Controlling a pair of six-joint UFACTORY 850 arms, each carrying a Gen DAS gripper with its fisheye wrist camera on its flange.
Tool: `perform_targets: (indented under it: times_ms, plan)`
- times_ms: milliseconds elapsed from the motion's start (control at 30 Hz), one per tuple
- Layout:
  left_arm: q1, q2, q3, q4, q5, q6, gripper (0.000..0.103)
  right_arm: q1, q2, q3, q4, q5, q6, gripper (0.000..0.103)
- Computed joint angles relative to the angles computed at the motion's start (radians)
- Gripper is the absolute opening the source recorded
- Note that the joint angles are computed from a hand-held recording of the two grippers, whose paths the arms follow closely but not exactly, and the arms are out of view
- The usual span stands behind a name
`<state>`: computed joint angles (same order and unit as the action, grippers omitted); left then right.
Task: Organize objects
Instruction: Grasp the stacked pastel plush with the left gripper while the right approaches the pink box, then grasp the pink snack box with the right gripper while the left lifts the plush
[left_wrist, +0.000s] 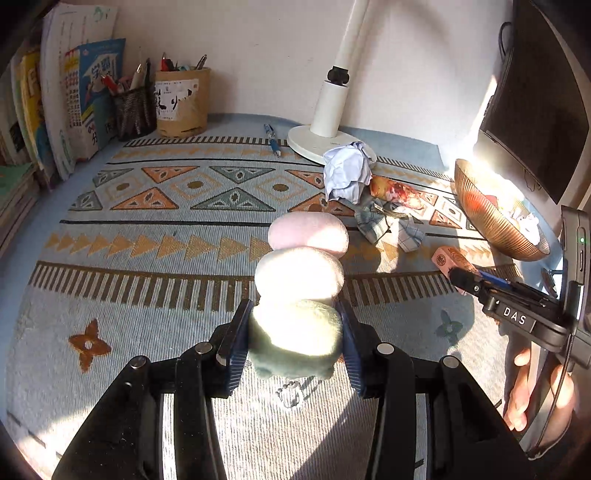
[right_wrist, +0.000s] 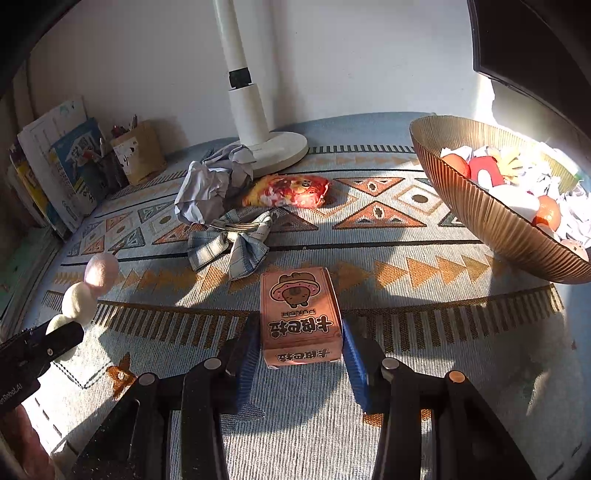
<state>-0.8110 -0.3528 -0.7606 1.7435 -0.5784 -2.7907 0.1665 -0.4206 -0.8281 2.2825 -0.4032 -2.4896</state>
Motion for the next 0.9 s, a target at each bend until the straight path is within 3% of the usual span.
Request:
perform_targets:
  times_ms: [133,233,267,333,433,500,533,600,633,700,833,900]
  plan:
    - [-0.017,-0.023,-0.010,-0.016,-0.006,0.004,0.049,-0.018,-0.010,-0.016,-0.155,-0.007,0.154,0.042]
    - [-0.010,-0.037,-0.025,-0.029,0.003,0.032,0.054,-0.030,-0.014,-0.023,-0.246,-0.001,0.246,0.055]
    - [-0.002,-0.042,-0.031,-0.032,0.014,0.039,0.063,-0.035,-0.011,-0.020,-0.244,-0.006,0.243,0.062]
    - [0.009,-0.047,-0.039,-0.028,0.030,0.031,0.079,-0.040,-0.004,-0.011,-0.221,-0.027,0.213,0.064]
    - [0.021,-0.049,-0.040,0.028,0.048,-0.027,0.079,-0.016,-0.011,-0.023,-0.196,0.019,0.175,0.064]
    - [0.035,-0.065,-0.061,-0.007,0.091,0.019,0.078,0.012,-0.012,-0.025,-0.126,0.061,0.085,0.064]
    - [0.028,-0.073,-0.073,-0.047,0.073,0.068,0.075,0.025,-0.011,-0.022,-0.055,0.072,0.001,0.063]
    - [0.026,-0.078,-0.081,-0.041,0.080,0.086,0.059,0.045,-0.012,-0.022,0.020,0.087,-0.097,0.040]
    - [0.021,-0.085,-0.091,-0.079,0.063,0.127,0.045,0.051,-0.014,-0.023,0.033,0.089,-0.122,0.040]
    - [0.016,-0.090,-0.102,-0.098,0.052,0.175,0.042,0.052,-0.005,-0.007,0.046,0.058,-0.161,0.040]
    - [-0.003,-0.070,-0.104,-0.005,0.025,0.125,0.042,0.011,0.058,0.053,-0.054,-0.070,-0.104,0.040]
    - [-0.011,-0.057,-0.119,0.044,0.003,0.114,0.042,-0.009,0.114,0.087,-0.004,-0.105,-0.156,0.040]
